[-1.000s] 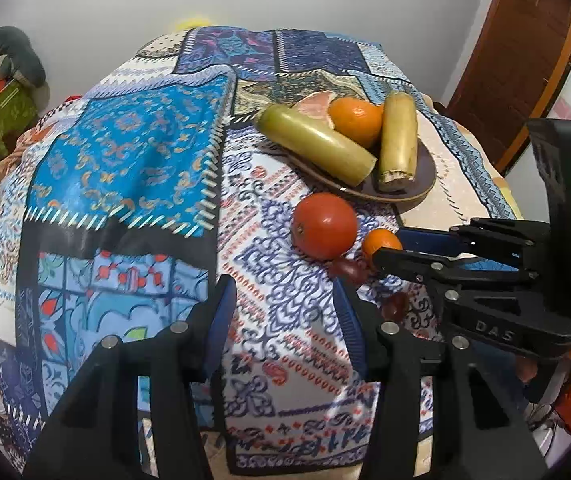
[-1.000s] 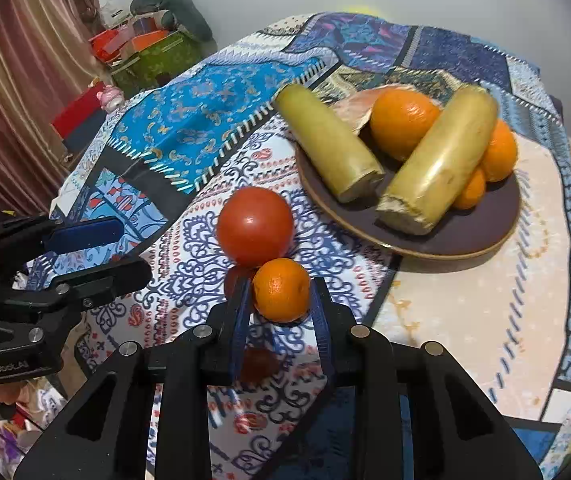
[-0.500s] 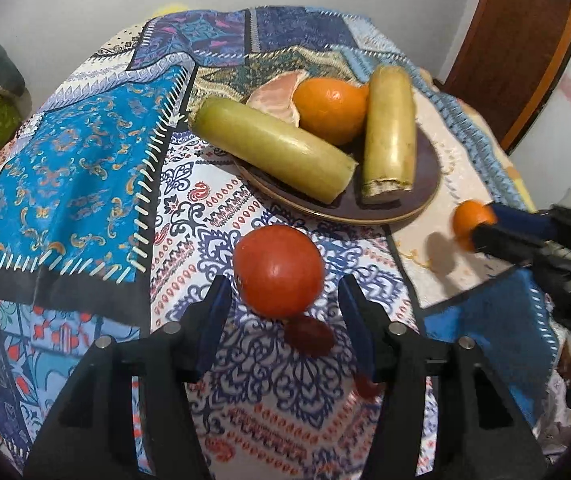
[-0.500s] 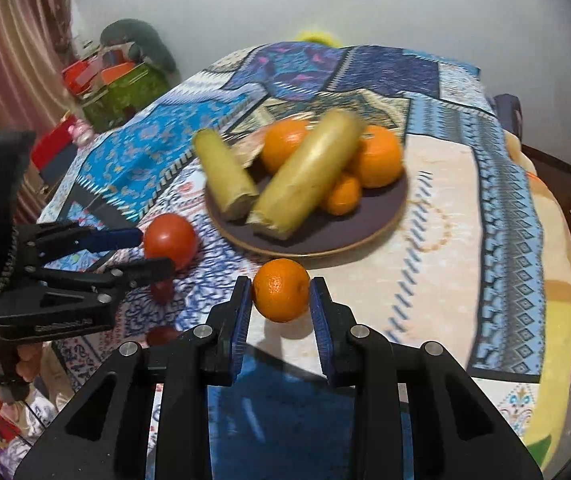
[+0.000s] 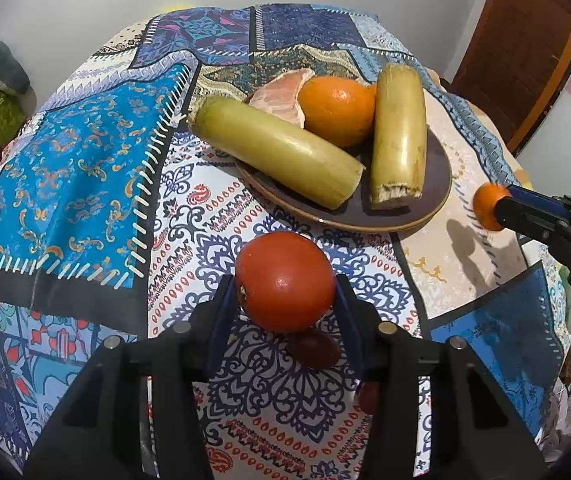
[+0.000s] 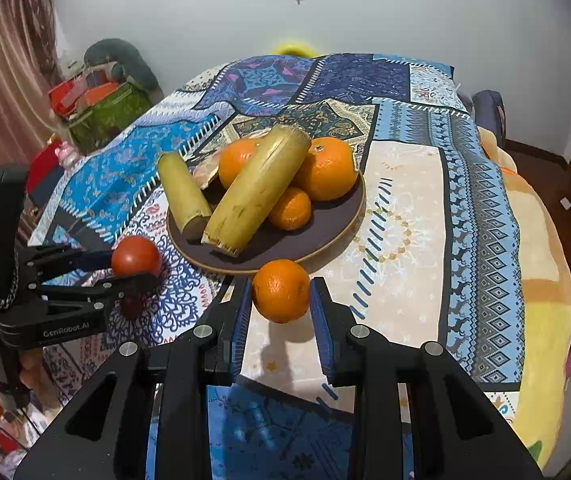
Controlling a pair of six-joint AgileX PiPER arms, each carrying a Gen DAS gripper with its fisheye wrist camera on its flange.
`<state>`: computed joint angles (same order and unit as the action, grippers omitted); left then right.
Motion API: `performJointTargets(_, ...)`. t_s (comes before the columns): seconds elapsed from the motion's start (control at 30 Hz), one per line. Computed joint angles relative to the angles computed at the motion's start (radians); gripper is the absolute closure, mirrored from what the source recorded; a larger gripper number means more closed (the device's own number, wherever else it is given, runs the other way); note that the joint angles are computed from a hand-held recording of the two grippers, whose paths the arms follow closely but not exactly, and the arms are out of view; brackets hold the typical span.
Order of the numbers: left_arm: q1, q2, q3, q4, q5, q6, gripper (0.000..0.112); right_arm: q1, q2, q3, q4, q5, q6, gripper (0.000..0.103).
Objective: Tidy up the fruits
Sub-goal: 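Place the tomato on the plate with the left gripper while the right gripper places the mandarin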
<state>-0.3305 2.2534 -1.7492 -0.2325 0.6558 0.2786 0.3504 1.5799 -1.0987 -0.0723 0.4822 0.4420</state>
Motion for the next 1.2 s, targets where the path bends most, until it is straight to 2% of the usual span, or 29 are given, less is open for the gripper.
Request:
performJointTargets(0.37, -0.005, -0.095, 0.033, -0.078, -0.044, 0.062, 0.064, -0.002, 0.006, -0.019, -0.049, 0.000, 0.015, 0.077)
performJointTargets(0.43, -0.006, -0.114, 0.058, -0.098, -0.057, 0.082, 0.064, -0.010, 0.002, -0.004, -0.005, 0.002, -0.021, 0.073)
performJointTargets(0.5, -0.006, -0.133, 0.085, -0.115, -0.067, 0.101, 0.064, -0.016, -0.001, 0.011, 0.018, 0.008, -0.040, 0.059)
performJointTargets(0.57, -0.007, -0.150, 0.111, -0.134, -0.076, 0.121, 0.064, -0.007, -0.011, 0.033, -0.041, 0.007, 0.014, 0.051)
performJointTargets(0.63, -0.007, -0.160, 0.128, -0.142, -0.081, 0.135, 0.064, -0.002, -0.016, 0.050, -0.098, 0.012, 0.059, 0.051)
performJointTargets(0.8, -0.007, -0.174, 0.155, -0.169, -0.093, 0.156, 0.064, -0.034, -0.004, 0.061, -0.122, 0.021, 0.082, 0.051)
performJointTargets(1.03, -0.006, -0.160, 0.157, -0.186, -0.090, 0.167, 0.064, -0.111, -0.061, 0.125, -0.069, -0.001, 0.041, 0.051)
performJointTargets(1.2, -0.004, -0.140, 0.131, -0.187, -0.082, 0.158, 0.064, -0.127, -0.030, 0.103, -0.091, 0.003, 0.036, 0.051)
